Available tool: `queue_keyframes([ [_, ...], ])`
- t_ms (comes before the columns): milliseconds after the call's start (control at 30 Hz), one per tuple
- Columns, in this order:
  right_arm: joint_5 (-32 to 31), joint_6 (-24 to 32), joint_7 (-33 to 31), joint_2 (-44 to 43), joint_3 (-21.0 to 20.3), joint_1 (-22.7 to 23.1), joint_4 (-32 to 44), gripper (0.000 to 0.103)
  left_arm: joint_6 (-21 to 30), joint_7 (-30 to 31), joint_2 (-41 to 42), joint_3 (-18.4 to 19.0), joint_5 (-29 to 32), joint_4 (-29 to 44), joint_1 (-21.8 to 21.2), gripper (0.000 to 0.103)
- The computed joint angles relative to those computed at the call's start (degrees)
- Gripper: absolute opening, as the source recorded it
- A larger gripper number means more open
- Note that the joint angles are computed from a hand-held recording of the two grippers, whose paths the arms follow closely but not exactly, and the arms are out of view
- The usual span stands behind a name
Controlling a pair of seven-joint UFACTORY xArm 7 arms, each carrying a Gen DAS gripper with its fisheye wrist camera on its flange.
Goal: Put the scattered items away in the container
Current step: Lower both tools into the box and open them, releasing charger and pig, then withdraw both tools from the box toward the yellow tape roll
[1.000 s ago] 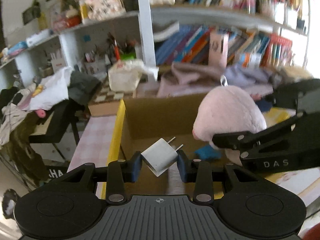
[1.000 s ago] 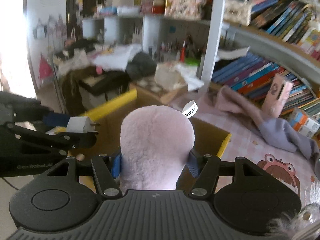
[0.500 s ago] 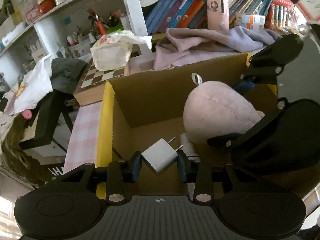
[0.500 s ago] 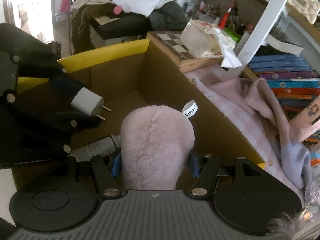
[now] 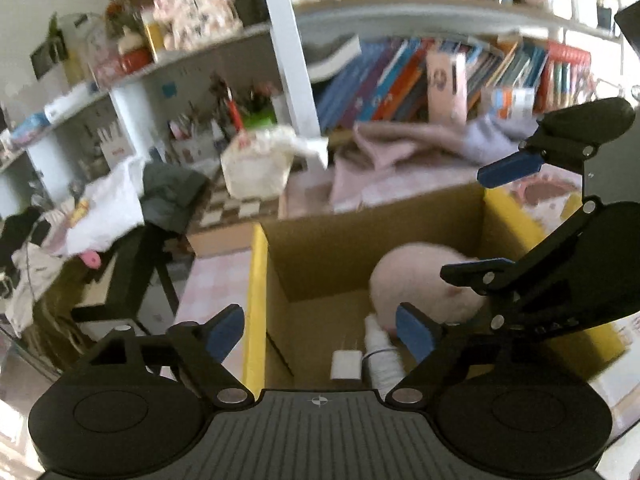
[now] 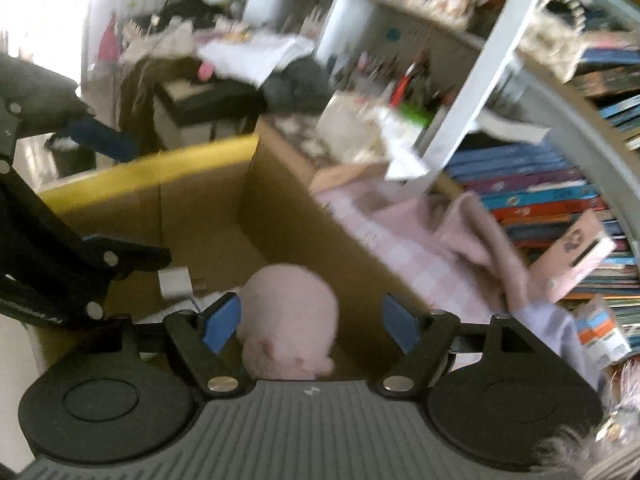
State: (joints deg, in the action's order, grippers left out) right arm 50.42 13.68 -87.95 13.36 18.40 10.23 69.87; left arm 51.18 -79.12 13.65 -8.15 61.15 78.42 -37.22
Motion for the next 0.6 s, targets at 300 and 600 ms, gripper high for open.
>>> queue_keyframes([
  [300,32.61,5.3,-19.8,-15.5,-1.67,-2.7,-9.0,0.083,6.48,-5.09,-5.6,-4.45,6.51,-2.31,-4.17,0.094],
  [600,42.8,7.86,-23.87,-30.94,-10.09,2.84,-21.49,0.084,14.64,-11.04,-9.48,-9.63,9.26,-4.94,-7.51,0.099],
])
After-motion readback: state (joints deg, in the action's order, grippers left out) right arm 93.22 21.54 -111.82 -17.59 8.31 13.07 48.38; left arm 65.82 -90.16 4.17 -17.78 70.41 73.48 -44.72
